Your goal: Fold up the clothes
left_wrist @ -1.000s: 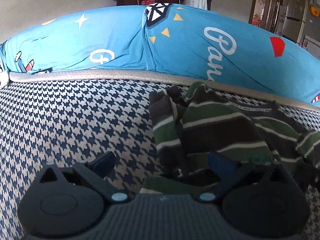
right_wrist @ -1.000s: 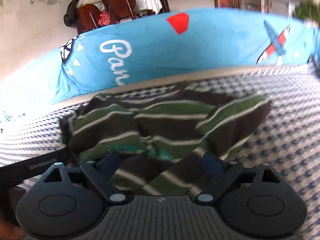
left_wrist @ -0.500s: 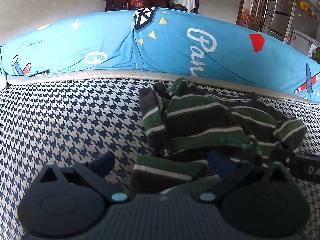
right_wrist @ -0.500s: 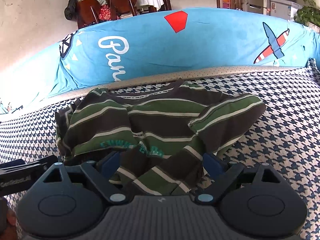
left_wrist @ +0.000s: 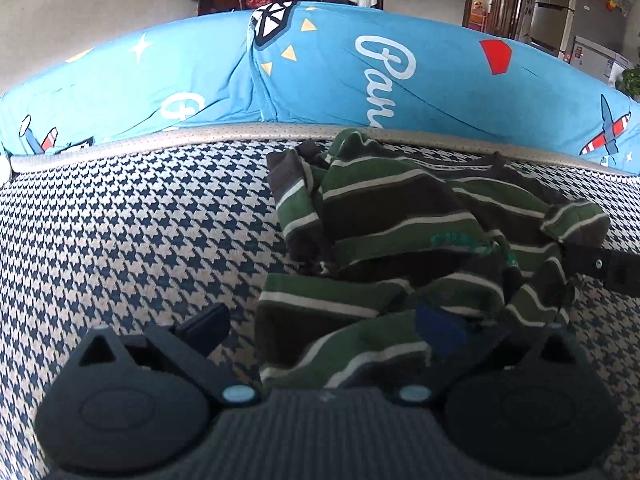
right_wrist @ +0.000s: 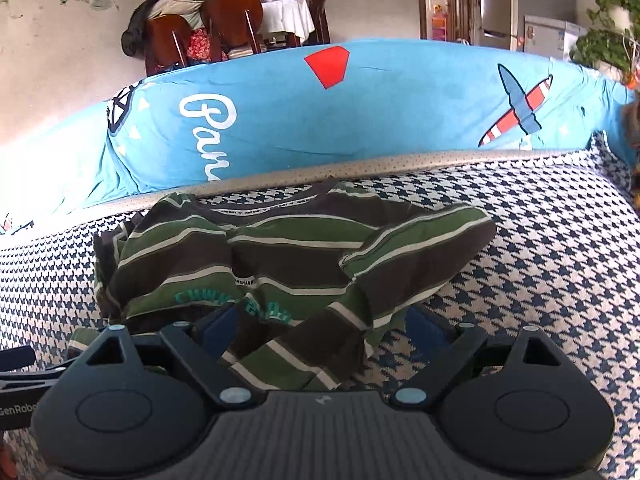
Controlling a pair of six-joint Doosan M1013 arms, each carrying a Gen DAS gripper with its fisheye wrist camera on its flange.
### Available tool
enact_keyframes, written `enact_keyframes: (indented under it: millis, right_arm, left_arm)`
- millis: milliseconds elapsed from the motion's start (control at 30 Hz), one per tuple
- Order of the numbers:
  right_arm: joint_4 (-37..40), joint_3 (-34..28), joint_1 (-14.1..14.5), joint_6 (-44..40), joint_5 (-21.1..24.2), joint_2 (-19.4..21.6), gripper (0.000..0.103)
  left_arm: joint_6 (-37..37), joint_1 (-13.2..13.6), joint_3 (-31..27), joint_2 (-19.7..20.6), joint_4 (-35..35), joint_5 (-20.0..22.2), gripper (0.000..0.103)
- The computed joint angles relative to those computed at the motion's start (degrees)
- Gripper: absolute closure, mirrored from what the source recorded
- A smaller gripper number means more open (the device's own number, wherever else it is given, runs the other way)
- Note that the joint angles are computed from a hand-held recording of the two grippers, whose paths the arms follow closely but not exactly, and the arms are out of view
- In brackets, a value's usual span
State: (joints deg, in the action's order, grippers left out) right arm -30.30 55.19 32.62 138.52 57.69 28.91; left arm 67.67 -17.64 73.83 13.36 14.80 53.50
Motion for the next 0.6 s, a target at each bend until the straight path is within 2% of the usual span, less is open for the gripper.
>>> enact_keyframes:
  millis: [100,367,433,533,600]
  right_arm:
    - [-0.1,0.6,-0.1,-0.6,-0.2,-0.2,0.013]
    - [1.9,2.5,-0.7,-4.7,-2.0,-1.1,0.013]
    - [1.5,2.9,-0.9,-4.1,-1.9,-1.4,0.013]
    - [-0.1,3.9,-1.4,-1.5,-1.9,-1.9,0.013]
    - [-1.2,5.2,-1.8,0.9,-3.4,-2.6,0.013]
  left_arm:
    - [0.6,0.0,-0.3,0.7,-0.5,1.2,0.0]
    - [0.2,0.6,-0.2,1.1,-2.8,-0.1,0.0]
    - [0.2,0.8,-1.1,1.7,-3.7,1.5,0.0]
    - [1.0,1.5,-1.3,1.9,-7.2,1.6,0.0]
    - [1.1,1.5,-1.3,1.9,-7.5,1.3,0.0]
